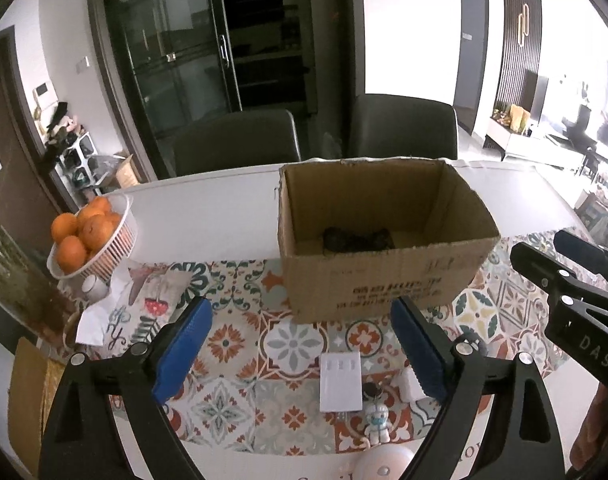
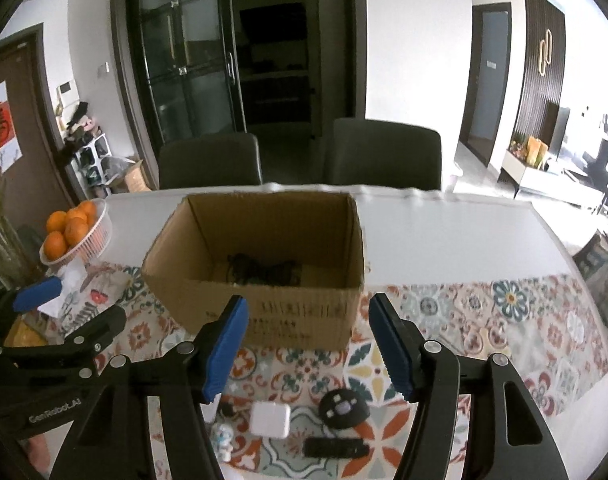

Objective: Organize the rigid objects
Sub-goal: 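Move both grippers back toward the remaining items on the runner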

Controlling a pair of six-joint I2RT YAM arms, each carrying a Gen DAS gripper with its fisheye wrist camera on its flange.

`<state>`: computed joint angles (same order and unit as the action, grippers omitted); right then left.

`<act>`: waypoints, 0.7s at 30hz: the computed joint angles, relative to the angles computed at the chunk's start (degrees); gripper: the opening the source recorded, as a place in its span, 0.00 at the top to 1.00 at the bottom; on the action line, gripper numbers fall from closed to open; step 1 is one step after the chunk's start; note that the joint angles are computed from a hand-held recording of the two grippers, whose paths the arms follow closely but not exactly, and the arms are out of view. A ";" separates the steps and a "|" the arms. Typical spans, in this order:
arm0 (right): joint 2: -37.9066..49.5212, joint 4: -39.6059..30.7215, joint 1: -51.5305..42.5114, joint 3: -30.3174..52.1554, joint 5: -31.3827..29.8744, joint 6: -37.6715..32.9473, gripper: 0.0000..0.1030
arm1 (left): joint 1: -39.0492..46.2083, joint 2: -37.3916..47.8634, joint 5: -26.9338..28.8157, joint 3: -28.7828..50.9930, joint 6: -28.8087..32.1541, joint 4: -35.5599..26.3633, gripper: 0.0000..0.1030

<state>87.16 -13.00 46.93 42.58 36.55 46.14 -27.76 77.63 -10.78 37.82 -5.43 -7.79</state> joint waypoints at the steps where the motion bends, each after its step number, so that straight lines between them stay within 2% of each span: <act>1: 0.06 0.06 0.65 -0.48 0.43 0.77 0.38 | -0.27 -0.52 -0.24 -0.75 -0.17 0.24 0.11; 13: -0.50 -3.37 7.36 -4.38 4.43 8.77 0.38 | -3.35 -4.92 -1.36 -8.91 -4.34 1.69 0.11; 21: 0.60 -3.26 10.71 -6.94 3.83 13.31 0.38 | -5.85 -5.45 -1.19 -13.13 -6.74 2.38 0.11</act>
<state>87.76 -16.26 57.64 35.65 40.38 59.45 -33.62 72.18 -11.97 24.68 -12.17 -5.41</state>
